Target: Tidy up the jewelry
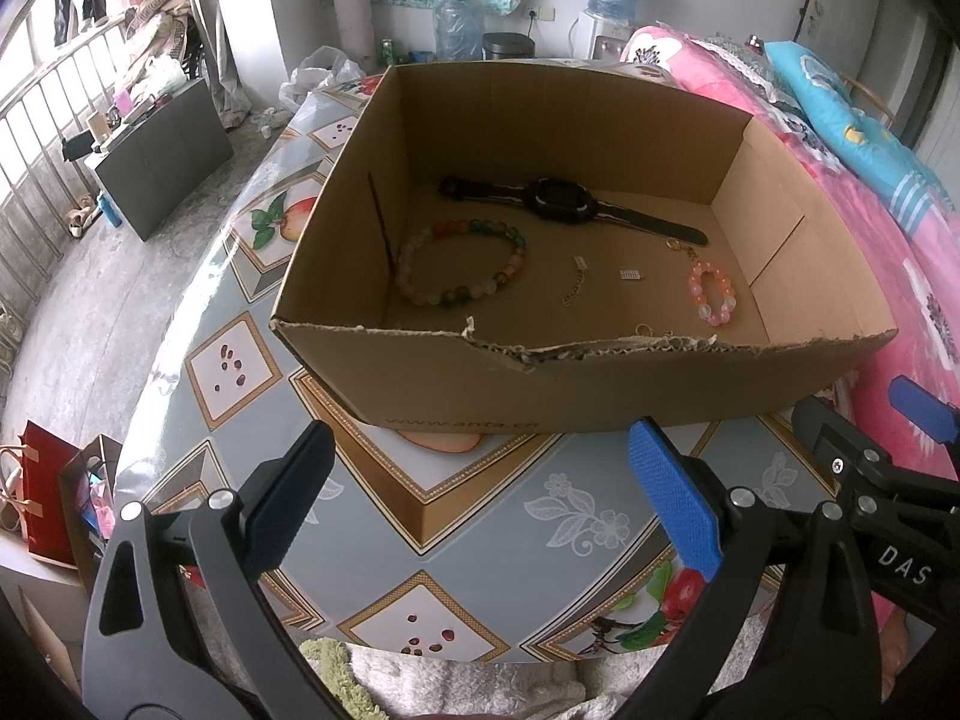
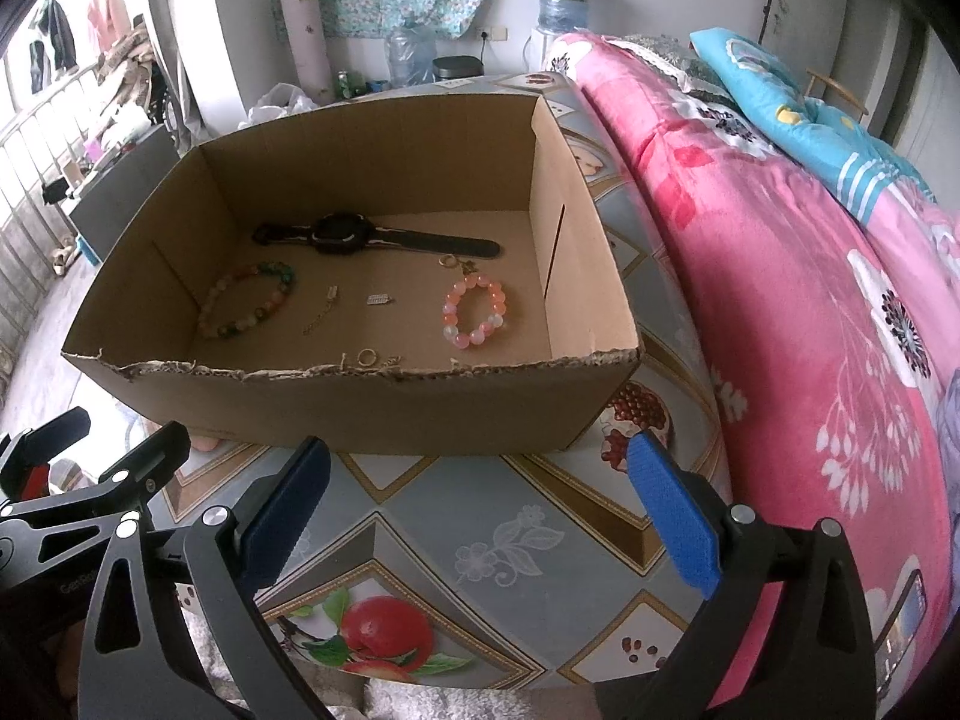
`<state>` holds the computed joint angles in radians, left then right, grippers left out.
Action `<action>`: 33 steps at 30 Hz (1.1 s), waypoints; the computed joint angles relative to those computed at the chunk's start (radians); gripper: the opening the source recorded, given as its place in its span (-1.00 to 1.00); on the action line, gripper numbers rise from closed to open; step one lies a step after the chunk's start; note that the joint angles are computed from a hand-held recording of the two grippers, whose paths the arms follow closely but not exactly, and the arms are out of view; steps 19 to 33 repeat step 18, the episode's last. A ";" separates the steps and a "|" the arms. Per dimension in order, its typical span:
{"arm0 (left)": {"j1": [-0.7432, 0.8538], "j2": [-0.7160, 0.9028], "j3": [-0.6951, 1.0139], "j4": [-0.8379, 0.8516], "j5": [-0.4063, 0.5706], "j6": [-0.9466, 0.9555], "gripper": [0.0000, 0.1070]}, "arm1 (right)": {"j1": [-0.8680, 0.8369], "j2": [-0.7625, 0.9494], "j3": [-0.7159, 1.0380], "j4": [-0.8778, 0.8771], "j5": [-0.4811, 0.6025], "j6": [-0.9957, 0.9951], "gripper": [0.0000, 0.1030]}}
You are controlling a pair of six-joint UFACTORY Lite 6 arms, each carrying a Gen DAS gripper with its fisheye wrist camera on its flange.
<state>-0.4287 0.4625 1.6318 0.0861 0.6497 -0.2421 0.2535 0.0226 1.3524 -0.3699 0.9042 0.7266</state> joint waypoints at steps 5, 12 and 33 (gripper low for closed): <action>0.000 0.001 0.002 0.001 0.002 0.000 0.77 | 0.000 0.001 0.002 0.000 0.001 0.000 0.87; 0.003 0.002 0.004 -0.003 0.003 0.006 0.77 | 0.000 0.002 0.003 0.000 0.001 -0.001 0.87; 0.003 0.002 0.005 -0.003 0.004 0.007 0.77 | 0.000 0.003 0.005 0.000 0.004 0.000 0.87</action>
